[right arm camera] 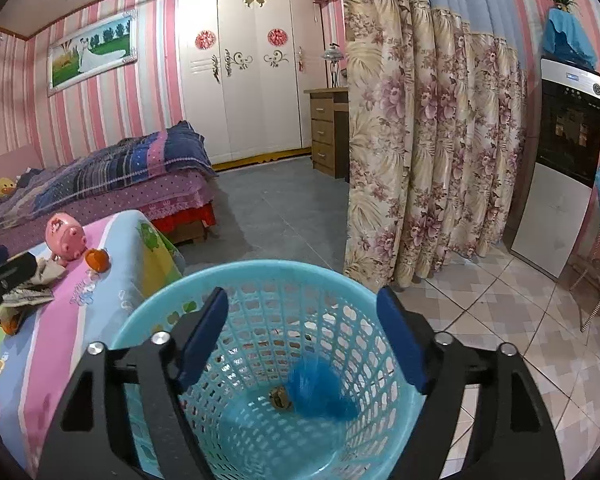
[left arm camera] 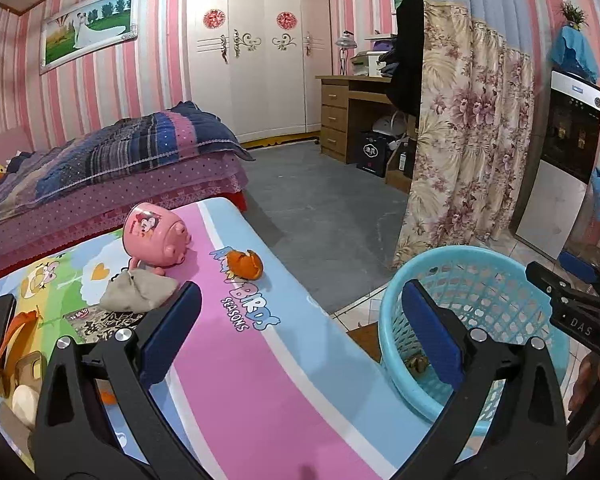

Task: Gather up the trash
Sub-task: 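Carry both items to the blue basket and open both tools to drop them, then return both tools to the table and grasp another brown paper ball with the left tool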

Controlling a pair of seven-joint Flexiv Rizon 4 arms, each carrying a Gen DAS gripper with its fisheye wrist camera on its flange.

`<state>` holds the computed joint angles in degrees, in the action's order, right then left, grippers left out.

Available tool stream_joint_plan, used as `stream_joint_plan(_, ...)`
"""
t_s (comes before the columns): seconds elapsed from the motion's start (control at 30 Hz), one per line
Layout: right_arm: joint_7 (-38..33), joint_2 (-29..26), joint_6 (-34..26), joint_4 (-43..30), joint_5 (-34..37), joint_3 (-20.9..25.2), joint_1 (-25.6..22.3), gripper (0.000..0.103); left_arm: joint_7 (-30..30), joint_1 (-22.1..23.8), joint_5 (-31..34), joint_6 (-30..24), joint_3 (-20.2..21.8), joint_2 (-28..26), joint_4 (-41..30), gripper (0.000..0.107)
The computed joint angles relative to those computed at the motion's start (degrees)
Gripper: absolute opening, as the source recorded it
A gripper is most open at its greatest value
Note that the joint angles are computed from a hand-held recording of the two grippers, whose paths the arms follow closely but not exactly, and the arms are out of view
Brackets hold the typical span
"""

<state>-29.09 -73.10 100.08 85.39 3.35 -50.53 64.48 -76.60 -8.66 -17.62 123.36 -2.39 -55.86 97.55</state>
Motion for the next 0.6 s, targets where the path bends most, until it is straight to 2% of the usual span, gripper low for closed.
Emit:
stream_joint_plan(0.17, 0.2, 0.1, -0.2, 1.3, 0.4, -1.4, 1.4, 0.098, -0.7, 0.4, 0.3, 1.4, -0.1, 0.7, 1.6, 0.097)
stream_joint_plan(0.33, -0.2, 0.3, 0.1, 2.5, 0.8, -3.3, 3.5, 0.098, -2.4, 2.1, 2.0, 3.5, -0.7, 2.6, 4.9, 0.097)
stream_joint_plan(0.6, -0.2, 0.7, 1.5, 2.7, 2.6, -5.6, 7.4, 0.098, -5.2, 3.9, 2.3, 7.9, 0.6, 7.3, 13.3, 0.097)
